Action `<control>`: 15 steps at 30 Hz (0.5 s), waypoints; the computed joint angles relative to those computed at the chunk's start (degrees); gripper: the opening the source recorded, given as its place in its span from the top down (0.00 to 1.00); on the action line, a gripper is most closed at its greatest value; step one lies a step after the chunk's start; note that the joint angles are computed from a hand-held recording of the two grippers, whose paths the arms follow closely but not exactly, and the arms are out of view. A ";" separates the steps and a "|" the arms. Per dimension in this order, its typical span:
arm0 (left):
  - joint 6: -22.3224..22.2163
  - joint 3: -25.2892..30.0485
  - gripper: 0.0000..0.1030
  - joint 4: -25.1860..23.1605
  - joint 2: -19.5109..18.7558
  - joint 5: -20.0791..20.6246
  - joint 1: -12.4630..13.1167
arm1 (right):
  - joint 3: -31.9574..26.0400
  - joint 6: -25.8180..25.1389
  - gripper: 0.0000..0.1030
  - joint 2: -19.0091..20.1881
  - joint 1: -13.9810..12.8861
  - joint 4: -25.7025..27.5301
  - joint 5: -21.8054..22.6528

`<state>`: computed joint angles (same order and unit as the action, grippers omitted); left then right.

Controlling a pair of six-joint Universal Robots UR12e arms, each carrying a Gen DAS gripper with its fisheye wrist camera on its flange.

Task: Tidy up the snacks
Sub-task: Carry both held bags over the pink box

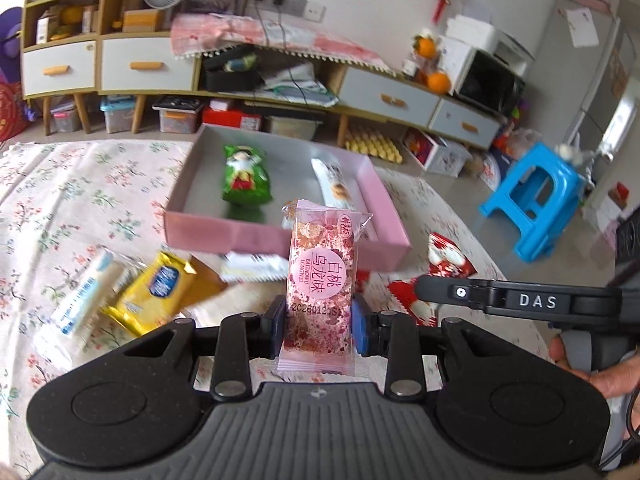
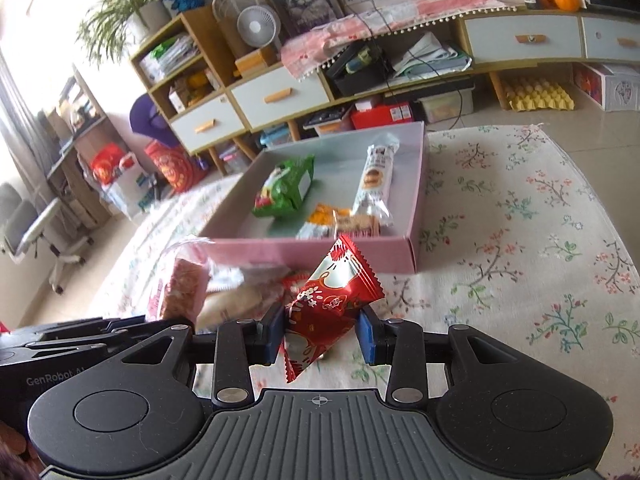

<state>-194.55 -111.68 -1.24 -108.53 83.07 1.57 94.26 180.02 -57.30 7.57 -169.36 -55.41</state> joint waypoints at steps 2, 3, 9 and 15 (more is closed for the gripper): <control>-0.80 0.30 0.71 0.25 -0.17 0.52 0.14 | -0.69 1.94 0.65 0.55 -0.04 -0.62 0.33; -1.20 0.37 0.71 0.35 -0.18 0.74 0.25 | -1.07 2.86 0.65 0.80 -0.04 -0.80 0.50; -3.27 1.43 0.71 -0.45 -0.75 1.34 1.26 | -3.19 6.65 0.65 2.38 0.23 -1.97 0.73; -4.91 3.74 0.71 -2.90 -1.75 2.20 2.02 | -5.98 11.40 0.65 4.24 0.69 -2.82 0.85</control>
